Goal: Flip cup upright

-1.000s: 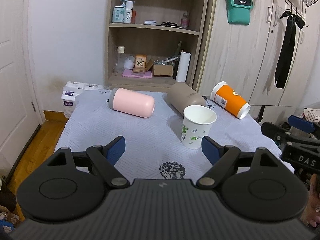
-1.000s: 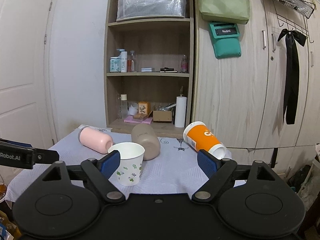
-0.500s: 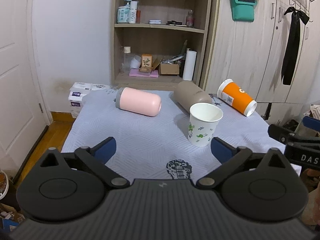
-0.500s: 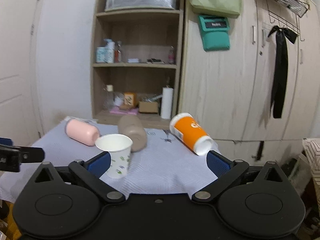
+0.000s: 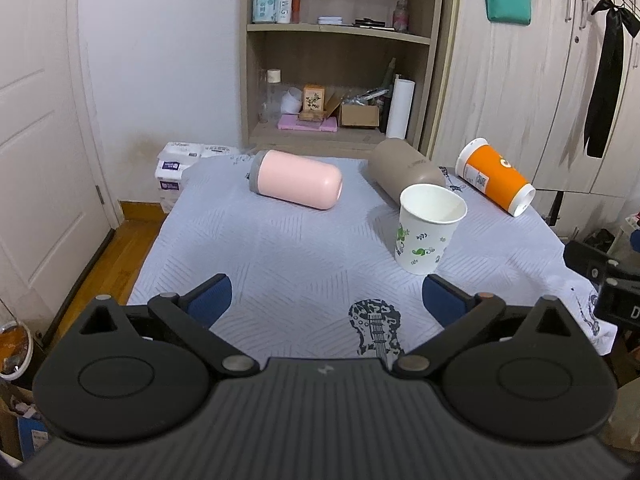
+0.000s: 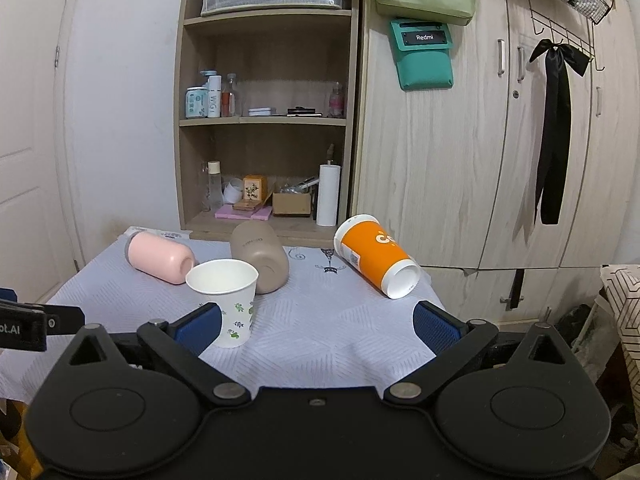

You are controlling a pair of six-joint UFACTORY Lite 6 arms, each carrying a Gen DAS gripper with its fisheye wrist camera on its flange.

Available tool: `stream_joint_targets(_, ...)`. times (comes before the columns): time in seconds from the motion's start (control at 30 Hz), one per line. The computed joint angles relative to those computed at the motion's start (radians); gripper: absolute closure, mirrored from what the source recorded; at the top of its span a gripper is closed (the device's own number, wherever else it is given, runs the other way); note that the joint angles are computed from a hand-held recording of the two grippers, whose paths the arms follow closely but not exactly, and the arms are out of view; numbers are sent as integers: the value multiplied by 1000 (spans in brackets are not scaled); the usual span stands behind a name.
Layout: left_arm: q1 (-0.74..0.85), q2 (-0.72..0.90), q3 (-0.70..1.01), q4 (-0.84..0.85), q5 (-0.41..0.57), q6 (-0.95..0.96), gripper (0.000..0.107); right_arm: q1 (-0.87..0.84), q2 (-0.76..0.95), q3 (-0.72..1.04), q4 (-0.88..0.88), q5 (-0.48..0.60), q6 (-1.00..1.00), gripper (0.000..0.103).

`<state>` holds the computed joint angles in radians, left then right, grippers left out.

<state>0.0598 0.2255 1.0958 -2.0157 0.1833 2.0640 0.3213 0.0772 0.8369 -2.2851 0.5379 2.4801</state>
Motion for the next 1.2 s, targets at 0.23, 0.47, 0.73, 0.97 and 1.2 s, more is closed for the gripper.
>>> stream_joint_targets(0.23,0,6,4,-70,-13,73,4,3,-6,-3,10,-4,-8,0)
stream_joint_targets(0.47,-2,9,9,-32,-16,42,4,20,0,7,57,9,-56,0)
stream_joint_targets(0.73,-22,20,13,-176,-66,189,4,34,12,17,90,15,-88,0)
stream_joint_targets(0.97,-17,14,5,-125,-64,150,4,37,-1,5,96,23,-89,0)
stream_joint_targets(1.2,-15,19,10,-118,-63,146,4,38,-6,0,100,16,-88,0)
